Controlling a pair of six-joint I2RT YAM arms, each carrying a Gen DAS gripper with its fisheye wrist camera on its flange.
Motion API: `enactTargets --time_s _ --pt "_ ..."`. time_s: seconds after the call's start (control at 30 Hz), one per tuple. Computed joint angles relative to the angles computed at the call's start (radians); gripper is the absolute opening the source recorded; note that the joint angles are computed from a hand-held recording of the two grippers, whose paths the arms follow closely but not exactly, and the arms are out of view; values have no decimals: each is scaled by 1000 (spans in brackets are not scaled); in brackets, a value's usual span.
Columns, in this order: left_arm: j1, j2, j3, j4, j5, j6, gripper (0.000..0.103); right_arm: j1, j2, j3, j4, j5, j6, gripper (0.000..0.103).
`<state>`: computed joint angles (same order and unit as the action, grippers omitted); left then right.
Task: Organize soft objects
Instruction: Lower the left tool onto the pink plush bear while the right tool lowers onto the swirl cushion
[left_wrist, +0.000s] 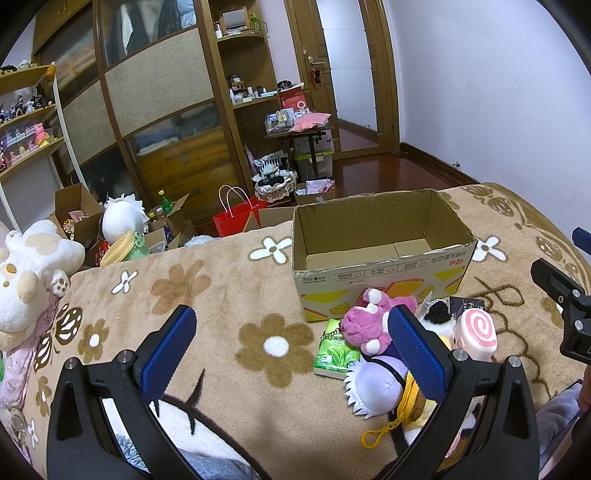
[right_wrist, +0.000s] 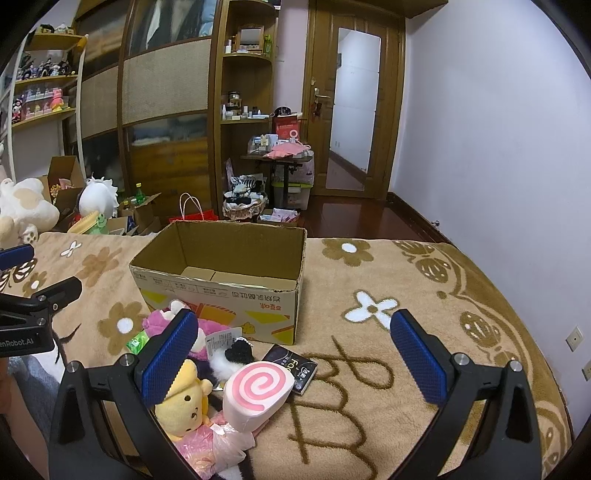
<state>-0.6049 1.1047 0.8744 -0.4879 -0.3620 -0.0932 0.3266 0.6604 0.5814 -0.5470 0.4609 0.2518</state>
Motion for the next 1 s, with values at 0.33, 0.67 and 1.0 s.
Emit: enactTargets --time_s 0.33,0.67,1.0 --pt "0 17 57 -61 30 2 102 24 8 -23 17 2 23 103" --pt "88 107 129 -82 132 25 102 -112 82 16 41 -152 -11 103" --pt "104 256 238 -110 176 26 102 -170 179 30 108 -203 -39 103"
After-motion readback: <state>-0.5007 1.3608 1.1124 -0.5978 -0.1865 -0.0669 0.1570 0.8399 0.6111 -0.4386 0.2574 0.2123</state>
